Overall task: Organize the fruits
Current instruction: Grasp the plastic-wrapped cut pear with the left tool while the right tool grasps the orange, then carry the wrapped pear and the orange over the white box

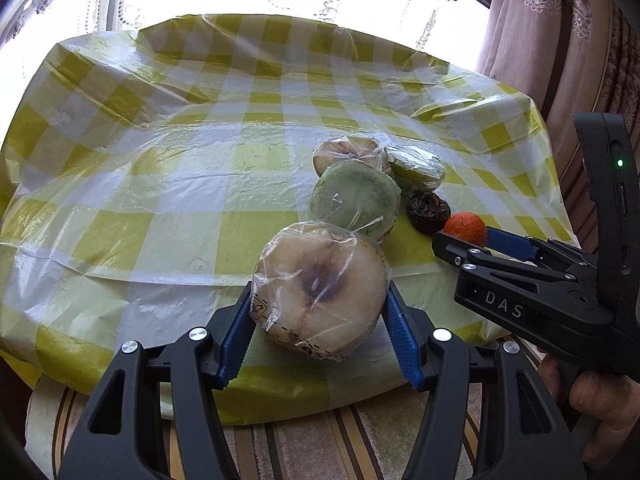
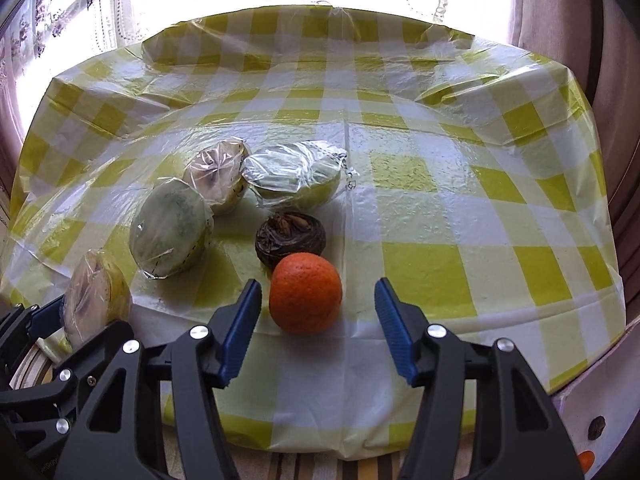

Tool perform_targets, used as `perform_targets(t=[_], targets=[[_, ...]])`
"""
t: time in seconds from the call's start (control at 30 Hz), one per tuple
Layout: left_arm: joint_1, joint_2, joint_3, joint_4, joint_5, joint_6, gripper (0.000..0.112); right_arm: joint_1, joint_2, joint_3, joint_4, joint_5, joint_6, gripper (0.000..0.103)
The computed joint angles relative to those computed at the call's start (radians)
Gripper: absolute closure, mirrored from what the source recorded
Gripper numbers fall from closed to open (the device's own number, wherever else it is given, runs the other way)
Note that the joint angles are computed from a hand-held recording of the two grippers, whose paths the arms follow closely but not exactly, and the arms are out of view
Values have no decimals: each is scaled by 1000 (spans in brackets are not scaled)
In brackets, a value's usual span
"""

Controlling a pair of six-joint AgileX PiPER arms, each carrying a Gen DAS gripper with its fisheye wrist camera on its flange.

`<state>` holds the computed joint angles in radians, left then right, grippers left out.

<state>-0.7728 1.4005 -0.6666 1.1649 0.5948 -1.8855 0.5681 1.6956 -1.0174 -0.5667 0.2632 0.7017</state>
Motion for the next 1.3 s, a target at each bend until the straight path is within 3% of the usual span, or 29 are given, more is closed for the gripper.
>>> perform_targets(t=[0.03, 0.1, 0.2, 0.6, 1.3], targets=[[1, 1, -1, -2, 0, 1, 53, 0, 8, -8, 33, 1, -33, 60], [1, 3, -2, -4, 1, 2, 53, -2, 11, -10, 68, -8, -73, 68], [-2, 11, -5, -1, 11, 4, 53, -7, 2, 6, 131, -34, -140, 70], [-66, 31, -44, -52, 102, 41, 53, -15, -106, 118, 80, -56, -57, 71], [-173, 96, -160, -140, 176, 135, 53, -209, -297, 294, 729, -47, -716, 71]])
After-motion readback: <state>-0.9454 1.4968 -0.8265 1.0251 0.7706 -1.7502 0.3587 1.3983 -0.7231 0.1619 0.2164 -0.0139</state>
